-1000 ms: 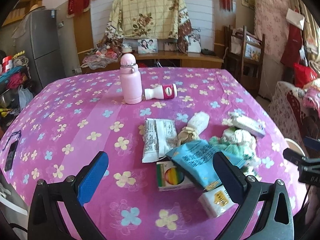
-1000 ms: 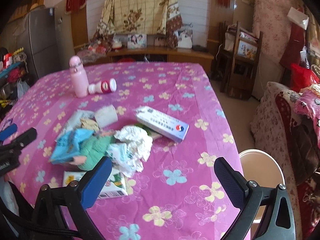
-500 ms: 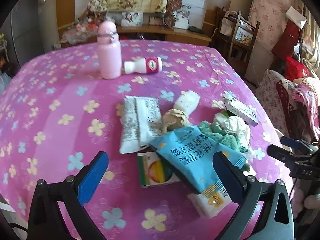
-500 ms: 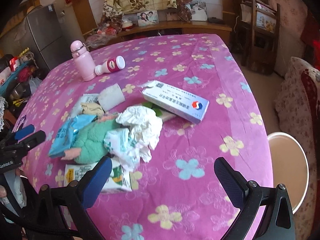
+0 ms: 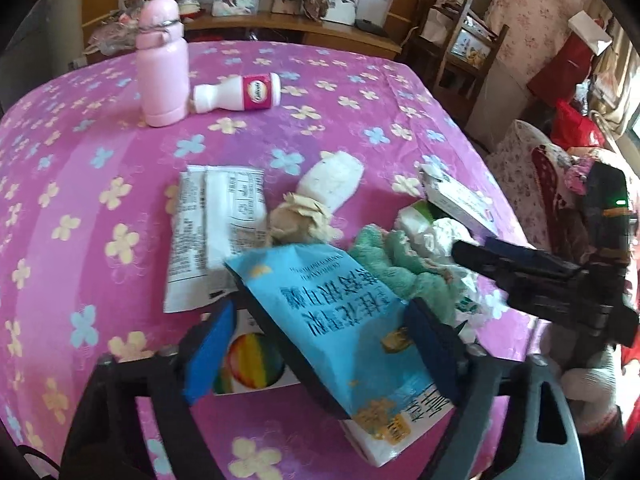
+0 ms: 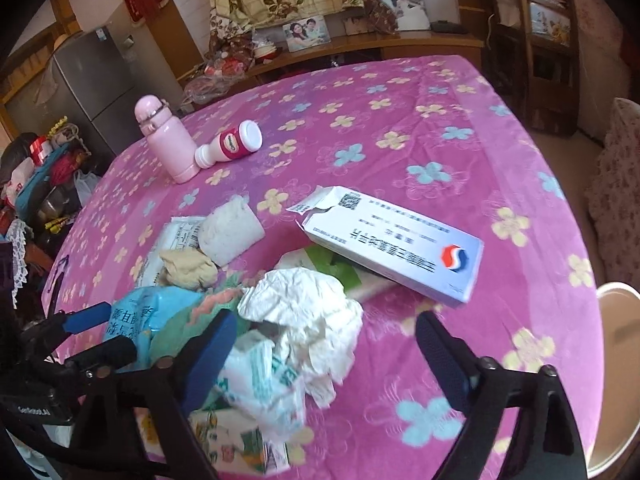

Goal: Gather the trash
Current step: 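Grasp the blue snack bag with the left gripper while the right gripper grasps crumpled tissue, then carry both items to the white bucket and open both grippers over it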

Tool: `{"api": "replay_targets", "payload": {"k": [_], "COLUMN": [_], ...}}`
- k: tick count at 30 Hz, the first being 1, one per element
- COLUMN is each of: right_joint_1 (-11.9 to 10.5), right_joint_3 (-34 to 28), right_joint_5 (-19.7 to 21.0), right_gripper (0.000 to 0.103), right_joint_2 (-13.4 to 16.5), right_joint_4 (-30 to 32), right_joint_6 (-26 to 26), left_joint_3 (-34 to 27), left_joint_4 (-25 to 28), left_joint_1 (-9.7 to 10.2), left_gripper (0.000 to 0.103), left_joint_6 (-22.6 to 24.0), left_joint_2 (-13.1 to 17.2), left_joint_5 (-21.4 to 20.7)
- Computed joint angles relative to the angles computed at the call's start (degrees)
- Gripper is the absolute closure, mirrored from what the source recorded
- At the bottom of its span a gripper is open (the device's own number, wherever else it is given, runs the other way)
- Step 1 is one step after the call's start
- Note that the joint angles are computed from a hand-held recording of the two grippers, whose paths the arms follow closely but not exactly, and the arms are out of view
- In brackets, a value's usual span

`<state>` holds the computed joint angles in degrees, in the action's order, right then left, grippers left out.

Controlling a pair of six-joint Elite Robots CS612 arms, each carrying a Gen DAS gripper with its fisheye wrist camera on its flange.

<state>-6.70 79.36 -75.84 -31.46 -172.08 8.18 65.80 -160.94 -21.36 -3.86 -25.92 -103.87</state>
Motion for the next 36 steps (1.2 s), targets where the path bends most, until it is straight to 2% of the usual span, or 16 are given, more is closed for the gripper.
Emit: {"api": "replay_targets", "payload": {"k": [1, 2, 3, 4, 7, 9, 19, 26, 28, 33, 36], "right_joint_1": [0.1, 0.1, 0.0, -0.1, -0.4, -0.5, -2.0, -4.1, -4.9, -7.0, -8.7], "right_joint_3": [-0.7, -1.3, -1.4, -1.6, -0.5, 0.7, 6.5, 11.2, 12.7, 16.7, 19.1], "right_joint_5": [0.1, 0.5, 1.3, 2.0, 3.3, 3.6, 7.5, 7.7, 6.8, 1.4, 0.6], "right_gripper": [0.031, 0.038, 0.057, 0.063, 0.066, 0.068, 0.068, 0.068, 0.068, 0.068, 0.068], "right_joint_2": [0.4, 0.8, 1.0, 1.1, 0.8, 0.2, -3.8, -6.6, -7.3, -9.1, -9.9], "right_joint_4": [1.0, 1.9, 2.1, 2.5, 0.5, -1.7, -11.1, -15.0, -15.9, -17.6, -19.0], "right_joint_6": [-0.4, -0.5, -0.4, -0.1, 0.6, 0.9, 3.1, 4.8, 5.0, 5.8, 6.8], "left_joint_3": [-0.4, -0.5, -0.7, -0.8, -0.6, -0.1, 3.8, 4.2, 4.2, 3.8, 3.2], "left_joint_4": [0.6, 0.9, 1.5, 1.7, 1.1, 0.2, -6.4, -7.4, -7.4, -6.4, -5.6], "left_joint_1": [0.1, 0.07, 0.07, 0.27, 0.75, 0.97, 0.32, -1.99, -2.95, -5.64, -7.32], "left_gripper": [0.041, 0.05, 0.065, 0.07, 0.083, 0.087, 0.089, 0.089, 0.089, 0.089, 0.089], "left_joint_6": [0.3, 0.4, 0.5, 0.3, -0.2, -0.5, 0.5, 2.4, 3.3, 5.4, 6.1], "left_joint_2": [0.1, 0.1, 0.1, 0.1, -0.1, -0.5, -3.9, -5.1, -5.2, -5.1, -4.6], "left_joint_5": [-1.0, -0.7, -0.3, -0.8, -1.2, -1.2, -0.7, -2.8, -3.2, -4.8, -5.6]}}
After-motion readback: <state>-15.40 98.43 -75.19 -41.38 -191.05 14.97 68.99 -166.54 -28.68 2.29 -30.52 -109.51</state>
